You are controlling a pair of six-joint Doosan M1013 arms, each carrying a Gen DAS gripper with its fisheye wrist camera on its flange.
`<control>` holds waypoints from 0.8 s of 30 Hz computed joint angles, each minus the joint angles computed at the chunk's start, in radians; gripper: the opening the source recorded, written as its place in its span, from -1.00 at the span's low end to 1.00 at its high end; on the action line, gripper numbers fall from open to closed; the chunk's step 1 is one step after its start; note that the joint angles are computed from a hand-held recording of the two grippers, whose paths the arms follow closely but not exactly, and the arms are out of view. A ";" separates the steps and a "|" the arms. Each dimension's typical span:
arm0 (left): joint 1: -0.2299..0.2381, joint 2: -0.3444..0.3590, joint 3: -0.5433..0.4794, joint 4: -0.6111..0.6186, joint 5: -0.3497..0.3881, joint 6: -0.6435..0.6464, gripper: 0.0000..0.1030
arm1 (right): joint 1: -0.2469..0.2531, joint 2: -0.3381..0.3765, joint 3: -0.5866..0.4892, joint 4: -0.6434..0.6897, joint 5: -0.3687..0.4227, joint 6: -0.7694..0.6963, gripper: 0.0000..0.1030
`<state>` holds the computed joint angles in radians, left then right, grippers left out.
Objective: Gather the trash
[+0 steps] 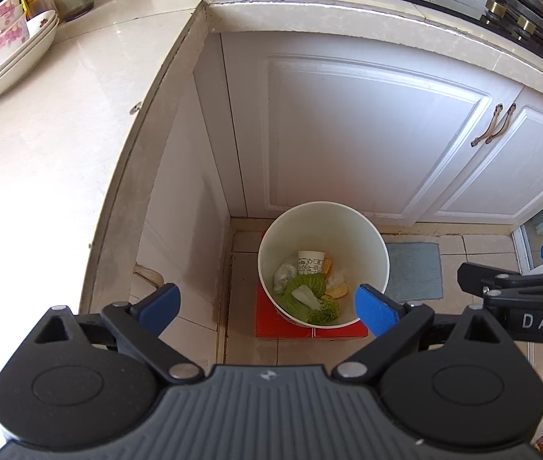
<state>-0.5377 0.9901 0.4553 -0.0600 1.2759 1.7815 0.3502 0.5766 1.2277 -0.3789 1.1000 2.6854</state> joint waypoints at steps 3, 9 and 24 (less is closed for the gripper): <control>0.000 0.003 -0.007 0.002 0.005 0.001 0.89 | -0.001 -0.001 0.000 -0.002 -0.003 0.003 1.00; 0.000 0.007 -0.017 0.002 0.011 0.001 0.89 | 0.000 -0.002 -0.002 -0.008 -0.002 0.004 1.00; 0.000 0.011 -0.027 0.000 0.022 -0.002 0.89 | -0.003 -0.006 -0.002 -0.012 0.002 0.001 1.00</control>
